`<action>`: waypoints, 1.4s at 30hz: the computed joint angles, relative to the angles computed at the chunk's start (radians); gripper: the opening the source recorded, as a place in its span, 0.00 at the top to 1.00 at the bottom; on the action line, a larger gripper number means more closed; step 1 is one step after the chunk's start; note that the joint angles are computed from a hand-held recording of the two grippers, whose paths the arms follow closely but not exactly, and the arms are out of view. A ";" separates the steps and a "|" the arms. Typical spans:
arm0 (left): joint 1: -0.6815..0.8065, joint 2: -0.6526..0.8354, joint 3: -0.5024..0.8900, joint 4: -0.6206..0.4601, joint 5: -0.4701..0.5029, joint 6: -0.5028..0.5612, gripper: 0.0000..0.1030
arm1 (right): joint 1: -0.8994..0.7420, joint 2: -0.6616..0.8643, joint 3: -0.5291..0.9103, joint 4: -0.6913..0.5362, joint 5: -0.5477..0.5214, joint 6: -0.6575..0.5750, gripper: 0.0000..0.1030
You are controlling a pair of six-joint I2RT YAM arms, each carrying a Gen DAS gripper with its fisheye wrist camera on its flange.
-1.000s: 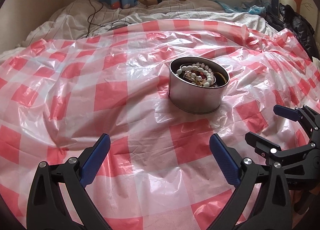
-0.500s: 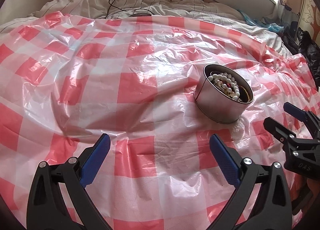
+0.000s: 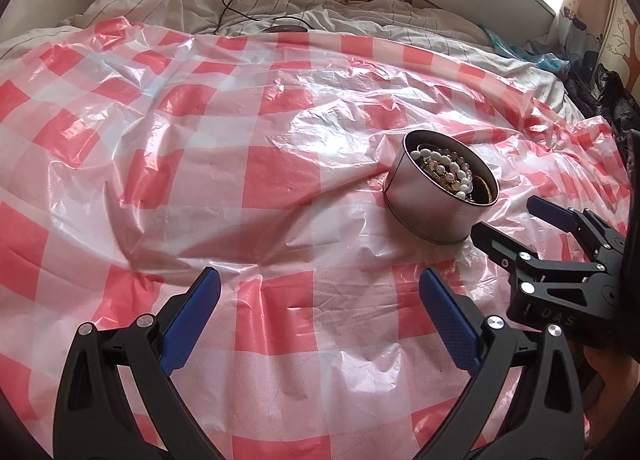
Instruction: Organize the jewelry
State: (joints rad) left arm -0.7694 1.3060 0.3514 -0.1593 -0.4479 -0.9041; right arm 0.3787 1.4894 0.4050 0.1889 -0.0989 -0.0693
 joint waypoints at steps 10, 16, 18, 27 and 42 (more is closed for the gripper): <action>-0.051 0.075 0.043 -0.003 -0.021 0.011 0.07 | 0.011 0.141 0.264 -0.176 0.151 -0.088 0.13; -0.036 0.048 0.025 0.006 -0.005 0.016 0.07 | 0.099 0.259 0.355 -0.240 0.194 -0.170 0.14; -0.041 0.043 0.026 0.003 -0.009 0.012 0.07 | 0.077 0.197 0.297 -0.209 0.210 -0.140 0.13; -0.135 0.116 0.072 0.014 -0.052 -0.031 0.07 | -0.198 -0.468 -0.154 -0.279 -0.053 -0.071 0.10; -0.200 0.203 0.138 -0.061 -0.155 -0.145 0.07 | -0.181 -0.476 -0.281 -0.142 -0.068 -0.027 0.10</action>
